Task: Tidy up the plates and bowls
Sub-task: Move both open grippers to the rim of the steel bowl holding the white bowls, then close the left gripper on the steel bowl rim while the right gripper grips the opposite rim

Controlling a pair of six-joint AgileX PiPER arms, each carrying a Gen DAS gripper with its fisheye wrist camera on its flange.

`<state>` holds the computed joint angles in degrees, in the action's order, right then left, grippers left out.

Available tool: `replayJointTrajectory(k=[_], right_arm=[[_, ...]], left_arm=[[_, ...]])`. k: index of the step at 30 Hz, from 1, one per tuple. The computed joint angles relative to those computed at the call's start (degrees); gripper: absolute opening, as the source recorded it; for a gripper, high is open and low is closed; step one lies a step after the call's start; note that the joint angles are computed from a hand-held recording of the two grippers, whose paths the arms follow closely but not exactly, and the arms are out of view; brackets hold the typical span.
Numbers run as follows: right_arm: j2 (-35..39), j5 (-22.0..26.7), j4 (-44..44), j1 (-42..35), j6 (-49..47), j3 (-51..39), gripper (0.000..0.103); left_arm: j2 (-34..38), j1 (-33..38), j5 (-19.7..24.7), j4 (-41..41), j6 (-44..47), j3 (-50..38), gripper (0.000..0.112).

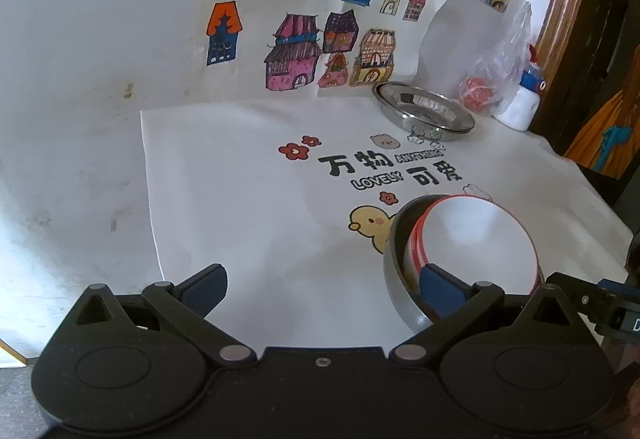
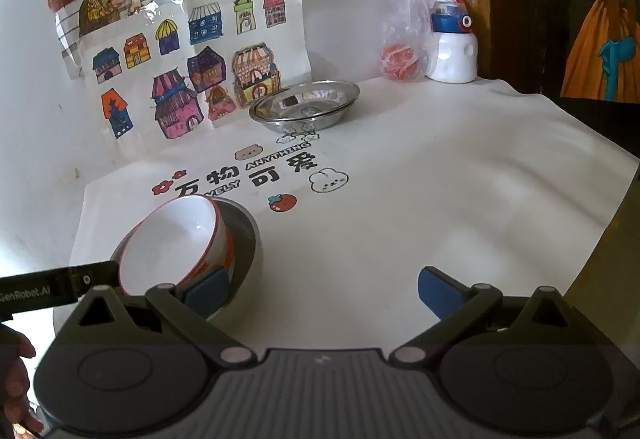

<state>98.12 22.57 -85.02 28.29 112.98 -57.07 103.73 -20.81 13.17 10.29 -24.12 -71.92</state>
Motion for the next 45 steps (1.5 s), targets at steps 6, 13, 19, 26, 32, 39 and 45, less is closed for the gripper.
replayJointTrajectory(k=[6,13,19,26,32,39,45], right_arm=[[1.23,-0.17,2.97,-0.19,-3.07,-1.41,0.103],[3.83,2.14,13.30,0.44,-15.84,-6.17,0.103],[6.31,4.84,19.90,0.75,-23.99,-10.27,0.103],[6.20,2.93,22.53,-0.33,-25.28,-10.20,0.095],[5.34,-1.15,25.86,-1.71,-26.53,-9.34,0.083],[4.85,-4.70,27.49,-3.10,-25.71,-8.35,0.072],[4.66,-5.21,25.17,-2.30,-23.24,-8.27,0.055]], left_arm=[[0.94,-0.29,1.33,3.64,-3.48,-1.53,0.102],[2.89,-0.58,4.80,4.78,-4.83,-4.88,0.102],[6.17,0.94,11.92,-6.19,9.57,-12.26,0.102],[8.15,2.45,15.22,-14.79,20.46,-16.32,0.094],[8.34,2.86,15.96,-19.94,25.19,-16.89,0.080],[8.48,4.66,17.76,-29.76,29.30,-16.97,0.063],[8.05,3.74,17.06,-30.21,30.62,-16.65,0.043]])
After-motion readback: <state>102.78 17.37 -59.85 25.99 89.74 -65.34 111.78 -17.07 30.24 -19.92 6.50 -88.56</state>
